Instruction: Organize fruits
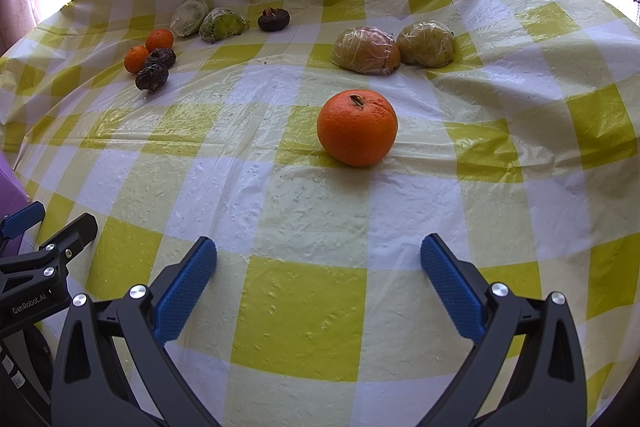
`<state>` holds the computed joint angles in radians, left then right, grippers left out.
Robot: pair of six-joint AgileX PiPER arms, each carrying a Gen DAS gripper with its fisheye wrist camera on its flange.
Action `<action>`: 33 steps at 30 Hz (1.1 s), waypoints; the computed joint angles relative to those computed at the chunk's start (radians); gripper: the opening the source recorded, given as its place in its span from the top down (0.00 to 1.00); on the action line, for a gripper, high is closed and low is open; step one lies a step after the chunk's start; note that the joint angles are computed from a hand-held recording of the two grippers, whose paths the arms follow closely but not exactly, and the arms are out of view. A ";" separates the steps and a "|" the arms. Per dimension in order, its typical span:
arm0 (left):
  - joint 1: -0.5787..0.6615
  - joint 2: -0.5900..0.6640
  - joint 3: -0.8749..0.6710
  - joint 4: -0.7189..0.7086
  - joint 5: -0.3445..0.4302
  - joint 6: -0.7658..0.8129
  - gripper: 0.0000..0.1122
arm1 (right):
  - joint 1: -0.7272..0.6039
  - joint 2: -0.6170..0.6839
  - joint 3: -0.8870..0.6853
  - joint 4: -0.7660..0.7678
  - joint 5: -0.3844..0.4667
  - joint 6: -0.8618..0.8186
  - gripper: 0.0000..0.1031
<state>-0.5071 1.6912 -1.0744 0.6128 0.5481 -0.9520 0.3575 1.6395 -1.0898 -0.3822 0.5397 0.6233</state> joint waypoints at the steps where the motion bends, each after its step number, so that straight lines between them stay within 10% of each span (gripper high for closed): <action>1: 0.000 0.000 0.000 0.000 0.000 0.000 0.12 | 0.000 0.000 0.000 0.000 0.000 0.000 0.01; 33: 0.013 0.006 -0.014 -0.044 -0.001 0.058 0.12 | 0.000 -0.001 0.001 0.000 -0.001 0.001 0.01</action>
<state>-0.4942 1.6968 -1.0882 0.5684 0.5468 -0.8940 0.3579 1.6382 -1.0884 -0.3825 0.5391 0.6241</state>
